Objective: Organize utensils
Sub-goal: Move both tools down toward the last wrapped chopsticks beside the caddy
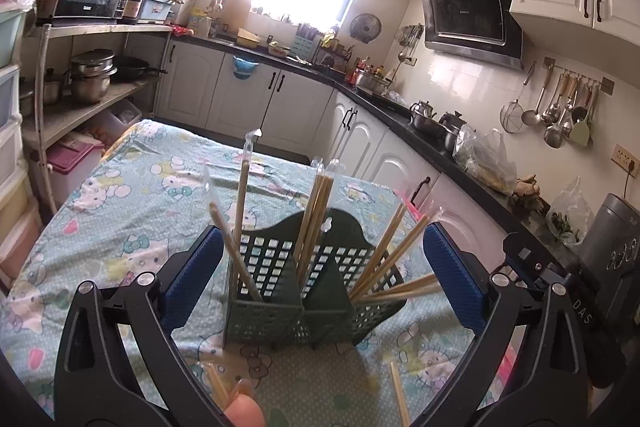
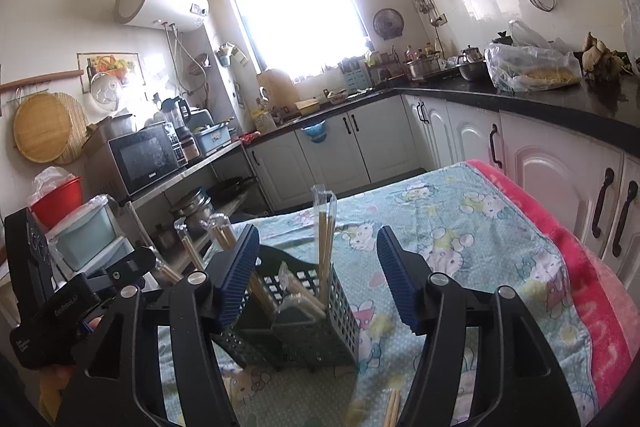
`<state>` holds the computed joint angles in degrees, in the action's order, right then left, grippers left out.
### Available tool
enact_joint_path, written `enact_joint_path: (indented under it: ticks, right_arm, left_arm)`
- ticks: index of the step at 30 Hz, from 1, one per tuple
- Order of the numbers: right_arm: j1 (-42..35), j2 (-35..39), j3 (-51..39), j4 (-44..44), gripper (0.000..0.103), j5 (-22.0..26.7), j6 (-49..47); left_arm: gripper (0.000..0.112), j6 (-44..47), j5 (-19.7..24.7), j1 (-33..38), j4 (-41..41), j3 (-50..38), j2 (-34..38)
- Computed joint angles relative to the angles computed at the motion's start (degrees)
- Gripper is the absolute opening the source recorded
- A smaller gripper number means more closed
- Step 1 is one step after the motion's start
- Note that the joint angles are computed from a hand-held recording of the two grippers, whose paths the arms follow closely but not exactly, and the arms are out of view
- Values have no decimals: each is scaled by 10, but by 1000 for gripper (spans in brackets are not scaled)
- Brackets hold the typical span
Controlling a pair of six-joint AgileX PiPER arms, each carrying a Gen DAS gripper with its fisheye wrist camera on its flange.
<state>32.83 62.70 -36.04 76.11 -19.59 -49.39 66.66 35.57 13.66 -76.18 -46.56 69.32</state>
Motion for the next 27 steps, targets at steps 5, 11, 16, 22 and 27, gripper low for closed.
enact_joint_path:
  ticks: [5,11,16,22,27]
  right_arm:
    - [14,-3,13,25,61,-4,-22]
    - [27,-3,28,43,61,-6,-33]
    - [41,-7,42,53,62,-13,-39]
    - [47,-10,52,76,62,-10,-66]
    - [44,-9,56,90,64,0,-86]
  left_arm:
    - [92,0,12,15,8,18,-10]
    - [92,2,22,29,16,33,-19]
    - [92,11,26,37,19,47,-24]
    - [92,18,28,47,23,61,-27]
    - [92,22,28,54,25,70,-27]
